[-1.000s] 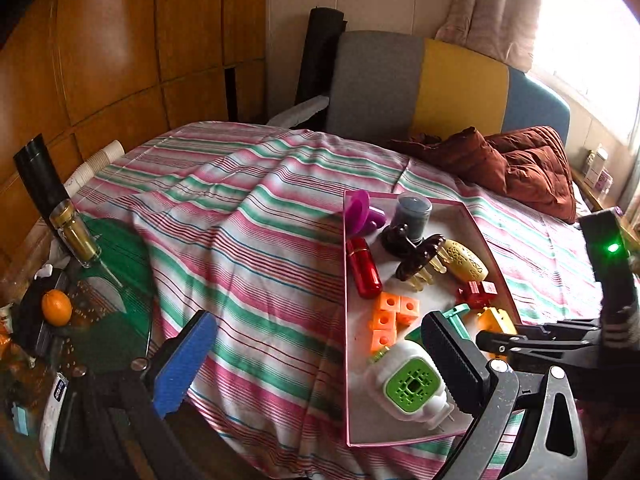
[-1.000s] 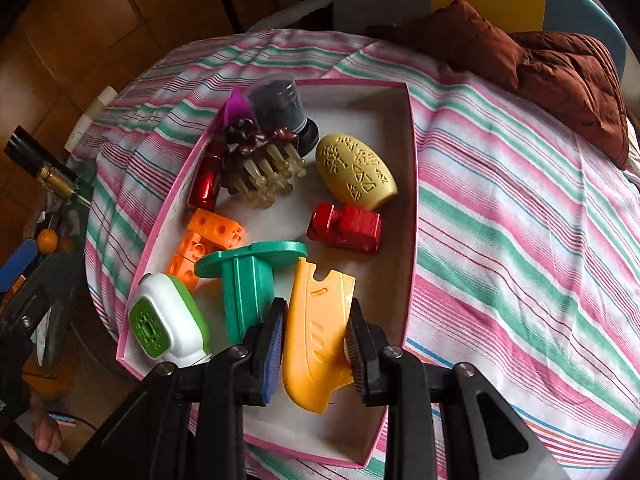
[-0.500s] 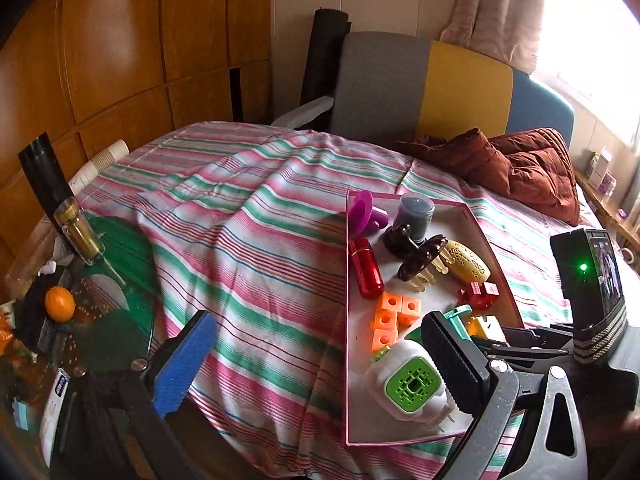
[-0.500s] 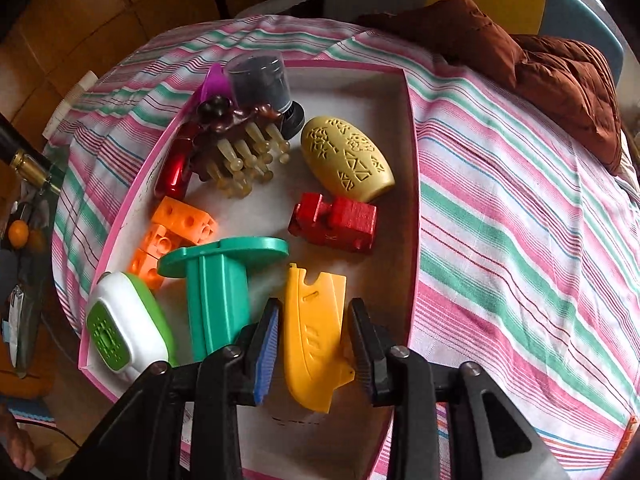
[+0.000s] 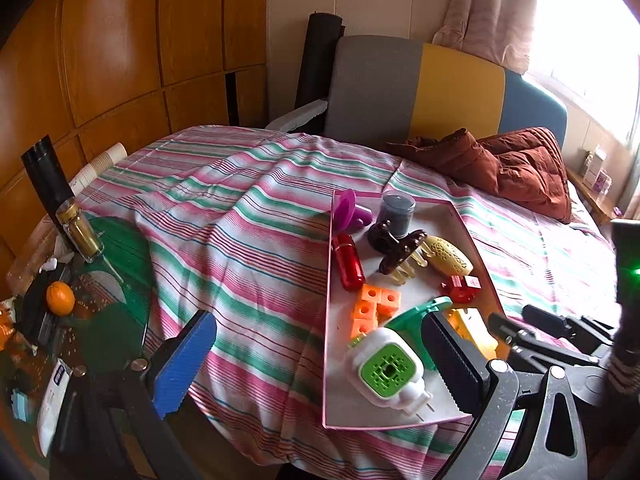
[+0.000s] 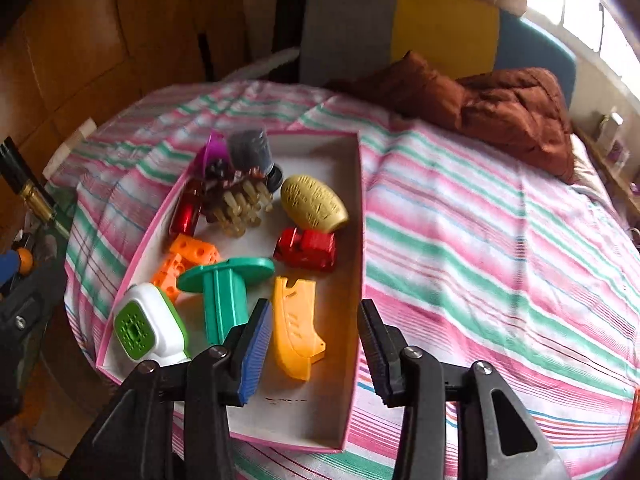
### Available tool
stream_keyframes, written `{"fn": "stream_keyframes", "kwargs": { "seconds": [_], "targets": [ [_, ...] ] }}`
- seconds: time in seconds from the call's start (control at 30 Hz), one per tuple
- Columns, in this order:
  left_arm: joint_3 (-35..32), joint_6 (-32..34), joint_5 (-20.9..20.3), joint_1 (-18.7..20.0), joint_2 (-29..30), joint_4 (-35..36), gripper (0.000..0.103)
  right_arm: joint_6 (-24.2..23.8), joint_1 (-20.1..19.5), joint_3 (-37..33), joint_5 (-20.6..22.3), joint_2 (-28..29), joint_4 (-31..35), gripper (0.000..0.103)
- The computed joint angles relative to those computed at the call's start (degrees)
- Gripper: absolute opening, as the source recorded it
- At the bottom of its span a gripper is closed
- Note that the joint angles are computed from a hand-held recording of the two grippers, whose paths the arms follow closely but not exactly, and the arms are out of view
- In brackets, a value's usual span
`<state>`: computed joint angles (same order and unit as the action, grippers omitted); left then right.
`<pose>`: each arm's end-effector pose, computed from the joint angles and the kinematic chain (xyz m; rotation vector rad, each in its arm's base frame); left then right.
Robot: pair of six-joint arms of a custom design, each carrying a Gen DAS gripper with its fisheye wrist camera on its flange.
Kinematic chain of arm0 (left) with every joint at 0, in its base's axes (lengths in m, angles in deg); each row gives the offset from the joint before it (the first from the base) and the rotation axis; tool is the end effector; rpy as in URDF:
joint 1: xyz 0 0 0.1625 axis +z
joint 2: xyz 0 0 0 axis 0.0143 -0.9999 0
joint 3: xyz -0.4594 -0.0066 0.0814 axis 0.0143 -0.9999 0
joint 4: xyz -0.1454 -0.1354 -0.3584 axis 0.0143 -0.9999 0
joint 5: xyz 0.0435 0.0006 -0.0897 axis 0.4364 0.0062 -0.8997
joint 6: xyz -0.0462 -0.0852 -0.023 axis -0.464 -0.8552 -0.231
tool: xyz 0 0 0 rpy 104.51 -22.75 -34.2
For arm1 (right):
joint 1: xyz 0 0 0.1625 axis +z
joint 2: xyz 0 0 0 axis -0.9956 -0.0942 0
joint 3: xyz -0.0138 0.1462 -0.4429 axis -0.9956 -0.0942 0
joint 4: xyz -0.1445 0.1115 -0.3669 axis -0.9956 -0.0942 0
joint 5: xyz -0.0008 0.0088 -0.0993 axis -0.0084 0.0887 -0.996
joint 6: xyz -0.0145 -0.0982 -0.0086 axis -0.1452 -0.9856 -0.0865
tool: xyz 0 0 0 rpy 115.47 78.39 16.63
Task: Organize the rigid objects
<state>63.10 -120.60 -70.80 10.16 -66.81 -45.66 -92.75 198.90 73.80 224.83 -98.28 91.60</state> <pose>-0.2138 -0.2563 0.1524 -0.0978 1.9702 -1.0882 0.2987 -0.5442 -0.0033 -0.0110 -2.1675 0.8575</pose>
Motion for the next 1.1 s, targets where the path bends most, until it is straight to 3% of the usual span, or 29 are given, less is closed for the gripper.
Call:
{"fn": "stream_keyframes", "kwargs": {
  "seconds": [0.13, 0.23, 0.8, 1.1],
  "targets": [
    [0.5, -2.6, -0.7, -1.9, 0.4, 0.3, 0.103, -4.3, 2.1, 4.6, 4.4, -2.3, -10.4, 0.044],
    [0.7, -3.3, -1.4, -2.8, 0.8, 0.6, 0.103, -6.6, 2.6, 5.7, 5.3, -3.1, -13.8, 0.044],
    [0.6, -8.0, -3.4, -5.6, 0.7, 4.8, 0.103, -8.2, 3.7, 4.0, 5.1, -1.6, -12.8, 0.044],
    [1.1, -7.2, -3.4, -5.4, 0.2, 3.7, 0.102, -8.7, 3.8, 3.4, 4.6, -1.1, -12.3, 0.044]
  ]
}}
